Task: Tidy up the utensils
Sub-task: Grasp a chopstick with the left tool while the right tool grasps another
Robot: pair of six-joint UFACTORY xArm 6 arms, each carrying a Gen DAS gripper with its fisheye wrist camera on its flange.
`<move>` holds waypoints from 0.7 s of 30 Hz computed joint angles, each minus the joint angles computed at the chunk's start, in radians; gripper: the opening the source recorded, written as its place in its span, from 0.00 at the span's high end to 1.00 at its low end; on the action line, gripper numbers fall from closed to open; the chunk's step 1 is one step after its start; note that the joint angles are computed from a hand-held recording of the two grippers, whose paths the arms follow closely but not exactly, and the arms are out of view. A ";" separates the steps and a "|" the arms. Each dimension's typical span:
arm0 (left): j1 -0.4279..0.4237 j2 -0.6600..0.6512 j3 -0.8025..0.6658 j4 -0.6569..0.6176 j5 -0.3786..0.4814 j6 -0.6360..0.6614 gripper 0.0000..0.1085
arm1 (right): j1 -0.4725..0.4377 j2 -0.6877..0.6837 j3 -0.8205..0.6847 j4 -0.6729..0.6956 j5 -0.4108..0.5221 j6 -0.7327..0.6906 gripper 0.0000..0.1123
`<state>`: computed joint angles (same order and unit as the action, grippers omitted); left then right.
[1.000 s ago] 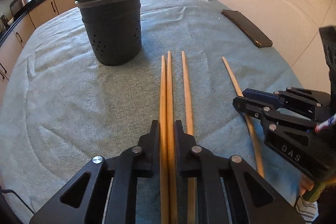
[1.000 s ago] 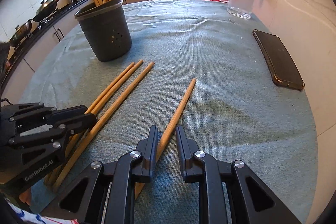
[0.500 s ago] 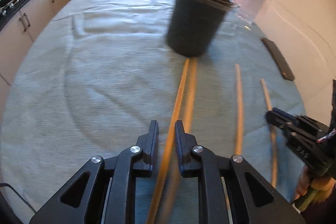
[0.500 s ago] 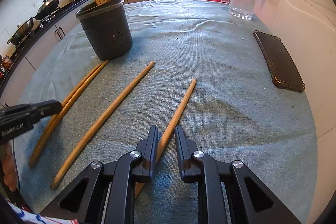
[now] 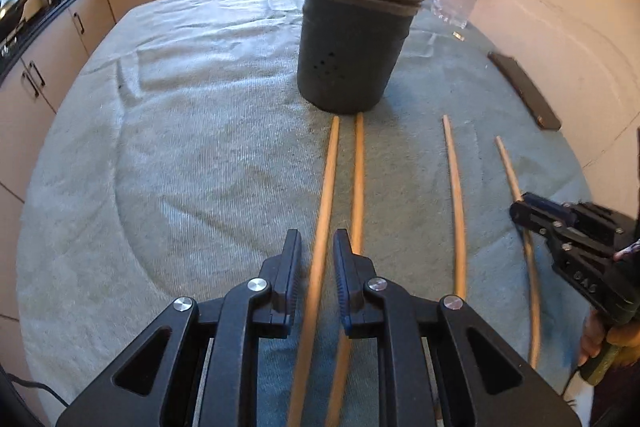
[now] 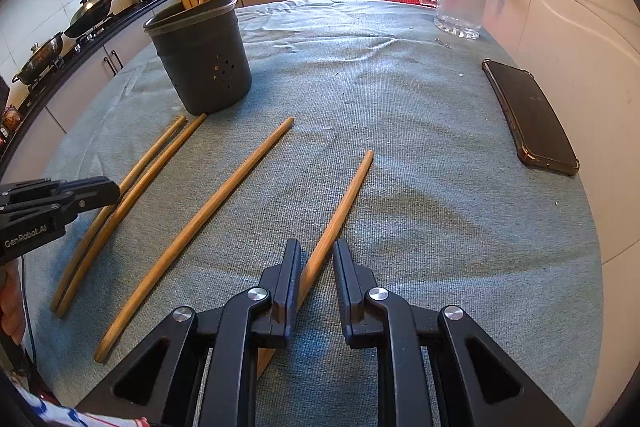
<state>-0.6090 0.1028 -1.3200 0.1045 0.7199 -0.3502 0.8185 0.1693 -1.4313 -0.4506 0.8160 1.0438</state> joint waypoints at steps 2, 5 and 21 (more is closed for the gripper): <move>0.001 0.034 -0.042 0.002 0.033 0.017 0.86 | -0.001 0.002 -0.005 0.007 0.006 -0.012 0.86; 0.008 0.088 -0.122 -0.001 0.097 0.055 0.89 | -0.005 0.003 -0.008 0.025 0.006 -0.033 0.86; 0.061 0.290 -0.467 -0.130 0.383 0.193 0.91 | -0.097 0.164 -0.352 0.265 0.441 -0.358 0.89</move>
<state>-0.5481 0.3928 -1.7869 -0.0250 1.1027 -0.1571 0.7217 0.3337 -1.7835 -0.1861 1.2570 0.6853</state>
